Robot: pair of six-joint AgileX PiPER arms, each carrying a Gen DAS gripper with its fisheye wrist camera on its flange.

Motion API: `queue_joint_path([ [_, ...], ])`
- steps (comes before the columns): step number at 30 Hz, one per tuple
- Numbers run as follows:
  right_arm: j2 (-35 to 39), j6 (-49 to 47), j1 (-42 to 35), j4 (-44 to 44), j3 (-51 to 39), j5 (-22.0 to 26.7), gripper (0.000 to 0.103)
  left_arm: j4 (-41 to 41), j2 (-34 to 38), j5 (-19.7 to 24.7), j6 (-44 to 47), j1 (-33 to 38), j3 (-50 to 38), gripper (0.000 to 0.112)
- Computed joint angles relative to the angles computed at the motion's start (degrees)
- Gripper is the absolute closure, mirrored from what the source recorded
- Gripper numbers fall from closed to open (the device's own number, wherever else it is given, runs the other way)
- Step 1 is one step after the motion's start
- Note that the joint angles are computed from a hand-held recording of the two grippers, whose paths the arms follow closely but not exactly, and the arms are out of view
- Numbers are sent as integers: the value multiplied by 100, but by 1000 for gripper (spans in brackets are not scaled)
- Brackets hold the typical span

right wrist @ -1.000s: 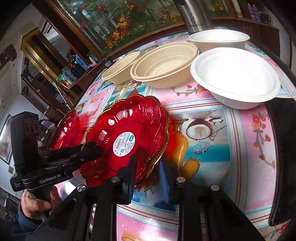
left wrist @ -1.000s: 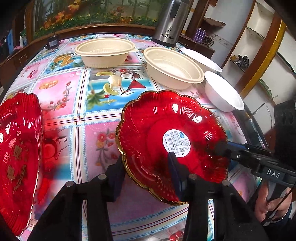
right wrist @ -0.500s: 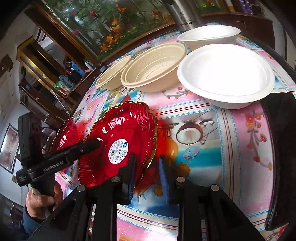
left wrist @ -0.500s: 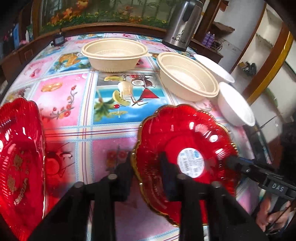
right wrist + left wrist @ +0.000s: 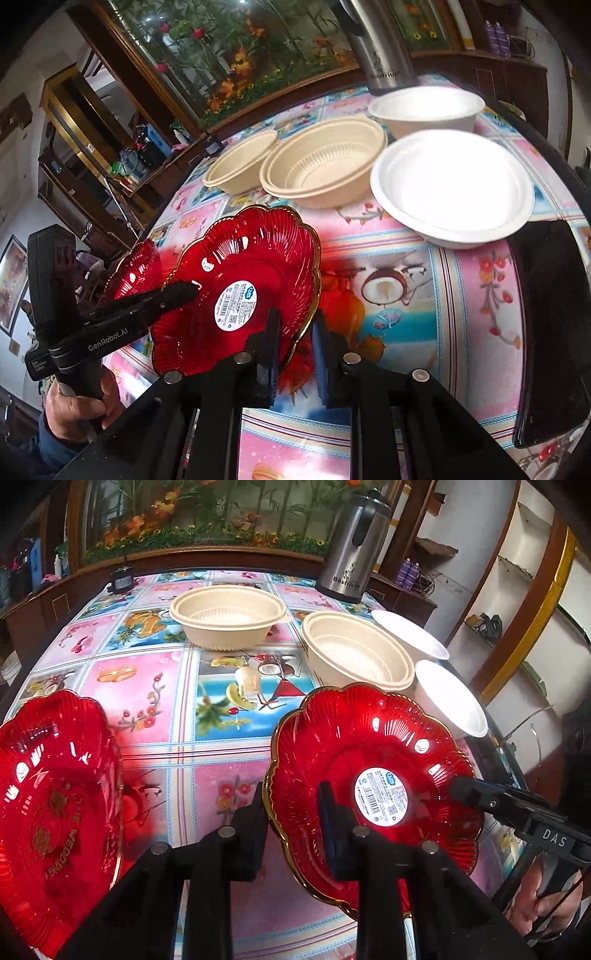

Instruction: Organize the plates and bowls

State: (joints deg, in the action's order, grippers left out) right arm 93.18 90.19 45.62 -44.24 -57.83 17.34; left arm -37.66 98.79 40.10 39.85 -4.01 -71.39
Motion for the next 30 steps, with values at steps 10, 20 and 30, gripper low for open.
queue_joint_path([
  [10, 243, -824, 192, 470, -759, 402, 86, -367, -356, 189, 276, 498, 114, 88],
  [20, 943, -2333, 336, 1384, -2162, 826, 85, -744, -547, 398, 610, 1374, 139, 87],
  [30, 2346, -4193, 470, 2804, -4403, 1520, 85, -1062, -476, 647, 935, 2490, 30, 86],
])
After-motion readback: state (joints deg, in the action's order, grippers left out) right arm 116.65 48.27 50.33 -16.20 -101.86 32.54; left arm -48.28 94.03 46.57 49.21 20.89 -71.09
